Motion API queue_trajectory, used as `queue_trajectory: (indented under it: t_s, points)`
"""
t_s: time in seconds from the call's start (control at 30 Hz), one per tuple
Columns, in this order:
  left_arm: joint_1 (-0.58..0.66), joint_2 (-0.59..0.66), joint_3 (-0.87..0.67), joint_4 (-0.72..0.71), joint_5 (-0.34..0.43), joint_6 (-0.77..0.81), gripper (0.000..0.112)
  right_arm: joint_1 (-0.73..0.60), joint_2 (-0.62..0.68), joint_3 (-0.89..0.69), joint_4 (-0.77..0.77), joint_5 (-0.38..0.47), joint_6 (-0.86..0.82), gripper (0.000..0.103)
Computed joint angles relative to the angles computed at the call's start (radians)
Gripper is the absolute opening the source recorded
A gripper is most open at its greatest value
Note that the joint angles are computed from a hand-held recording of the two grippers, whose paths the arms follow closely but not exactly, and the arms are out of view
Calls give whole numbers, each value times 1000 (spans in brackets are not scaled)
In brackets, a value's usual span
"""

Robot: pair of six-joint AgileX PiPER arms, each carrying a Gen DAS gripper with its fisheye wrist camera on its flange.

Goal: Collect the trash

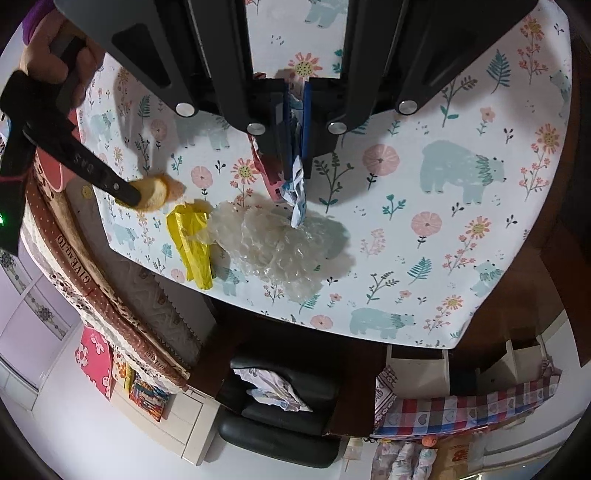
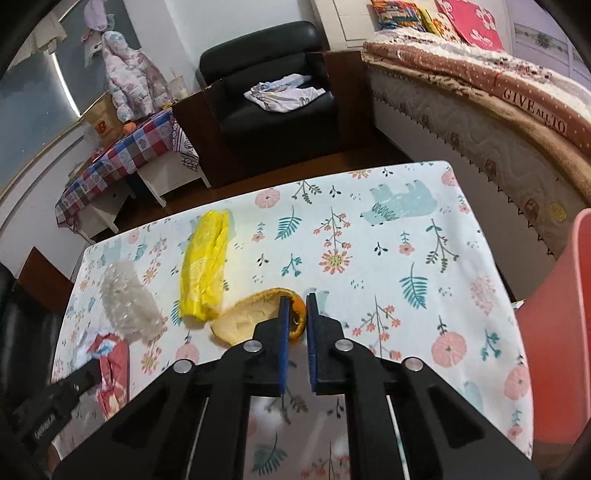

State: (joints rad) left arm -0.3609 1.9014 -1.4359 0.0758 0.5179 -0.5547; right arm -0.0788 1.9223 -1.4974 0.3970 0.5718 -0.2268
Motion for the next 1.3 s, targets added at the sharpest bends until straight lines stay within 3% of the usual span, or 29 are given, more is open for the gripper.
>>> queue_trajectory:
  t_s: [0.6, 1.3]
  points:
    - [-101, -129, 81, 256, 1, -231, 3, -37, -334, 309, 87, -49, -164, 8]
    - [-278, -137, -1, 441, 114, -363, 3, -268, -504, 468, 280, -16, -397, 8]
